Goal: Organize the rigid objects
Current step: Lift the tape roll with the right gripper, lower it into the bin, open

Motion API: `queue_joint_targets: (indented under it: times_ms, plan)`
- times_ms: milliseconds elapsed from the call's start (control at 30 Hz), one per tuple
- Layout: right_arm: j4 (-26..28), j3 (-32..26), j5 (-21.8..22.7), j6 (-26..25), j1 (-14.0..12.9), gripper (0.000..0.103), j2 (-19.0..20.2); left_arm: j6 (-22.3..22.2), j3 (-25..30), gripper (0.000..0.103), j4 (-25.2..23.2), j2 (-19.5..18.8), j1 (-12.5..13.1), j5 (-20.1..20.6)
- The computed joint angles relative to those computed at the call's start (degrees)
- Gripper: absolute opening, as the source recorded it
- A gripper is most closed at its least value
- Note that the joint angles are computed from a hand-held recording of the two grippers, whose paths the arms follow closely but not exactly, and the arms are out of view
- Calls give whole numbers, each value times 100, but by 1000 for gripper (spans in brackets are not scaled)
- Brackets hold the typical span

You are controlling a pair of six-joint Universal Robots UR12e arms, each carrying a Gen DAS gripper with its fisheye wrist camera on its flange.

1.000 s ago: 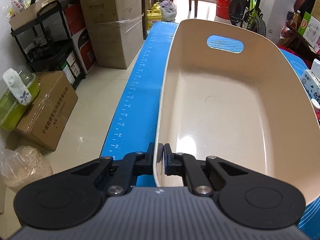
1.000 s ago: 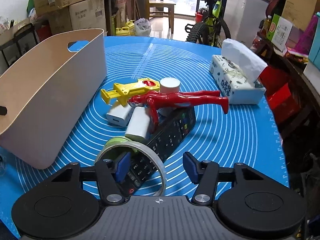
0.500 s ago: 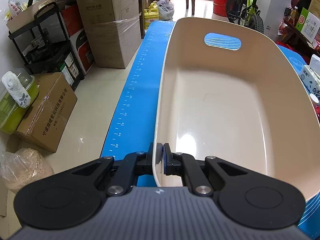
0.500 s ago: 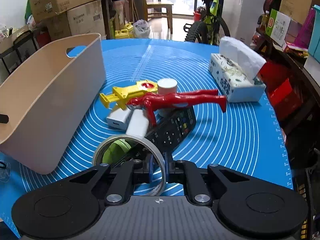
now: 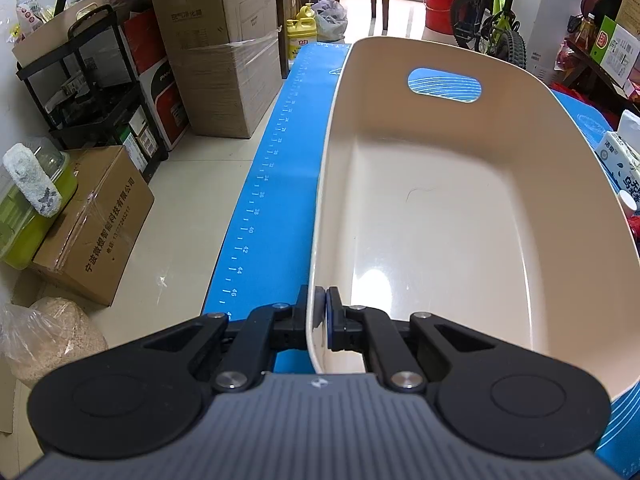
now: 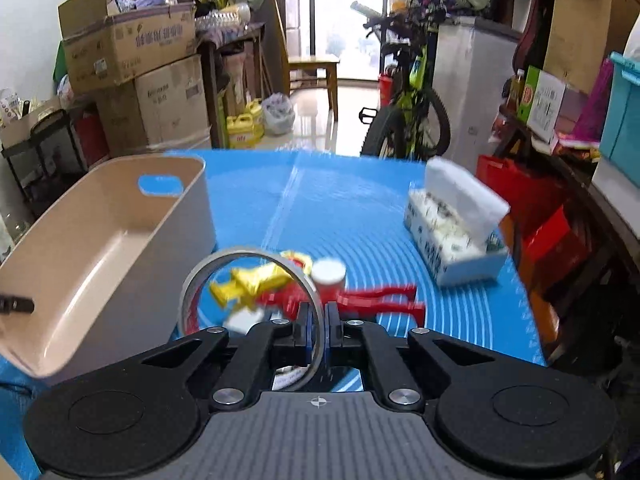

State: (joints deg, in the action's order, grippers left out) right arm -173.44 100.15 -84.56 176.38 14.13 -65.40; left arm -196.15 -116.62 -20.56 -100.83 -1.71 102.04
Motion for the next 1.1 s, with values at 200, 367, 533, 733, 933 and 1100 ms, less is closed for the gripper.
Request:
queue_joint_targets:
  times_ms: [200,367,533,733,933,1100]
  plan:
    - [-311,-186,-2,98,25,17,60,-4,-6,8,7,7,5,-12]
    - [-590,-381,50,76,74,17,135,-15,-13,8,19,16,16,-40]
    - [-694,-653,266,46,170,17,225,-17,-18,8,38,13,21,-46]
    - [-438,-954,707,-232,353,17,355,-2,-14,8,33,8,19,-29]
    - [277,-1301,938,-693,597,17,544,-15,-11,8,31,5,16,-31]
    - [743,-1522,869,-1062,819,17,723,-23,-8,8,32,-4,-2,-6]
